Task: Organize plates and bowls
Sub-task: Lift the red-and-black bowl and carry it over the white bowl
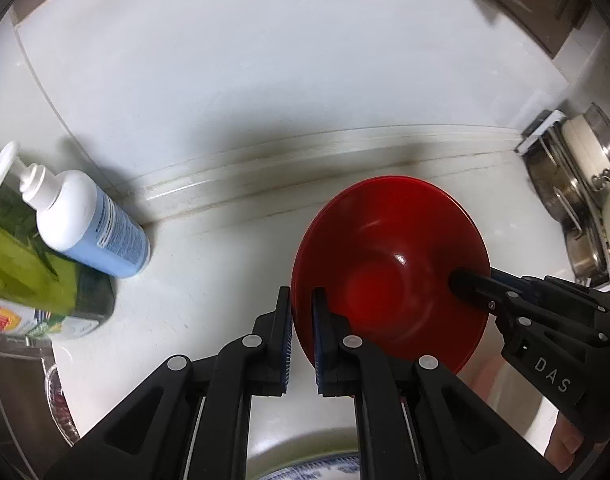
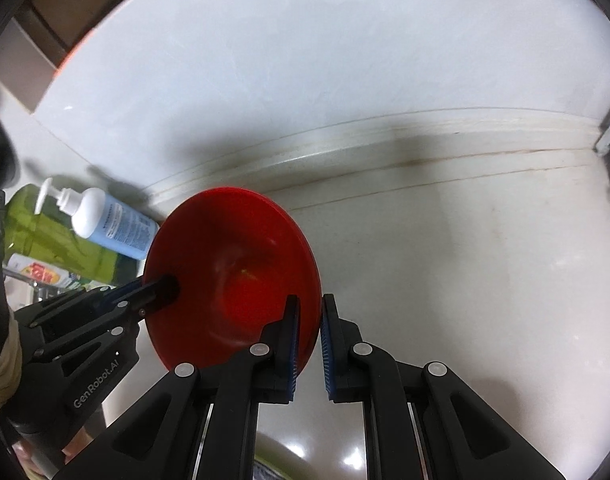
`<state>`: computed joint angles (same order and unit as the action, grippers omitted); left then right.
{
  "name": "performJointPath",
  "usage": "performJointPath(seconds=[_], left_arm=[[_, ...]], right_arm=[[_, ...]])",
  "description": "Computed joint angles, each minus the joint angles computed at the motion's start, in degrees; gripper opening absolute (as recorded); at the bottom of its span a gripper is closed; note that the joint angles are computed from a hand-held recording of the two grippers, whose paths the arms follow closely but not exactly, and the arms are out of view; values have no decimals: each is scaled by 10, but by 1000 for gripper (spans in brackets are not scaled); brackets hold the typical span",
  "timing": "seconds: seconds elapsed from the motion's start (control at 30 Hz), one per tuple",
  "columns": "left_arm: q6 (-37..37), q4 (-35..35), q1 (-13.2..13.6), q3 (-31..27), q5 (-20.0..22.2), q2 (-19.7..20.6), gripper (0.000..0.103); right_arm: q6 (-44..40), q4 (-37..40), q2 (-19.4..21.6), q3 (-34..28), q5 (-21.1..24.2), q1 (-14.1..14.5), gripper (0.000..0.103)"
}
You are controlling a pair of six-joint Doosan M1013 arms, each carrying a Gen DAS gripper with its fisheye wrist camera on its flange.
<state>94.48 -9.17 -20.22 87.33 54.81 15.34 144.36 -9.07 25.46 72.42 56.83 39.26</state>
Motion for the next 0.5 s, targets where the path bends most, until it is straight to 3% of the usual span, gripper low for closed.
performJointPath(seconds=[0.23,0.5], left_arm=[[10,-13,-9,20,-7,-27,11],[19,-22,-36,46,-17,-61,11]], right_arm=[[37,-33,-28,34,-12,18,12],[94,-73,-64,72,-14,37,12]])
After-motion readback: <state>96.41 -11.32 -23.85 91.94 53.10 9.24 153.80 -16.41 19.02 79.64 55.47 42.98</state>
